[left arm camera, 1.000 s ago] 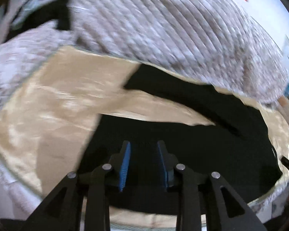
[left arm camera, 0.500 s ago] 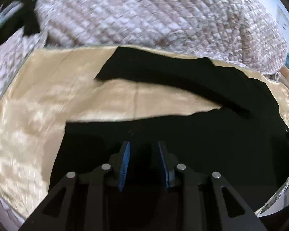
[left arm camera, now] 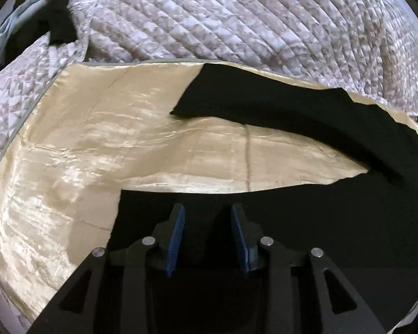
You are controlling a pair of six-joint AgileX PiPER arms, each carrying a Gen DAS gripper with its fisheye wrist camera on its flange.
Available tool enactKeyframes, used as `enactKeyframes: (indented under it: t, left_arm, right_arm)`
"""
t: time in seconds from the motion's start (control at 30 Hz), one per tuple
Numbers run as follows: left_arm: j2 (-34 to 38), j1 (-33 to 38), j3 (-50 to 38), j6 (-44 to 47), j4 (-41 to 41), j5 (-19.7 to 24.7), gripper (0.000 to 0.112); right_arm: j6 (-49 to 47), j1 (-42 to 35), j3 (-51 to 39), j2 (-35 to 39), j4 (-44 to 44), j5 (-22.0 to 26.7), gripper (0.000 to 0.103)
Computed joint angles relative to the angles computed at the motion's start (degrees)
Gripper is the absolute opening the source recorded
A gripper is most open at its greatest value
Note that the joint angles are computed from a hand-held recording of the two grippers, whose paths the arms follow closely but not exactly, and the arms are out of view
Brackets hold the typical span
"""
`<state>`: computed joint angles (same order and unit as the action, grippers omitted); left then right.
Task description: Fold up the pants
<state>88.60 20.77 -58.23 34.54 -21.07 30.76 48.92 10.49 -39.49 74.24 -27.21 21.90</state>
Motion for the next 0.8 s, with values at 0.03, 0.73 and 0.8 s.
enactKeyframes:
  t: [0.03, 0.73, 0.8]
  left_arm:
    - [-0.9, 0.0, 0.4, 0.5, -0.7, 0.0, 0.037]
    - [-7.3, -5.6, 7.0, 8.8, -6.1, 2.7, 0.045]
    - [-6.9, -5.7, 6.2, 8.6, -6.4, 3.6, 0.045]
  right_arm:
    - [3.8, 1.5, 0.2, -0.3, -3.6, 0.6, 0.045]
    - [12.3, 17.5, -2.2, 4.9, -14.5, 2.2, 0.046]
    - [12.7, 17.8, -2.4, 4.6, -14.7, 2.3, 0.046]
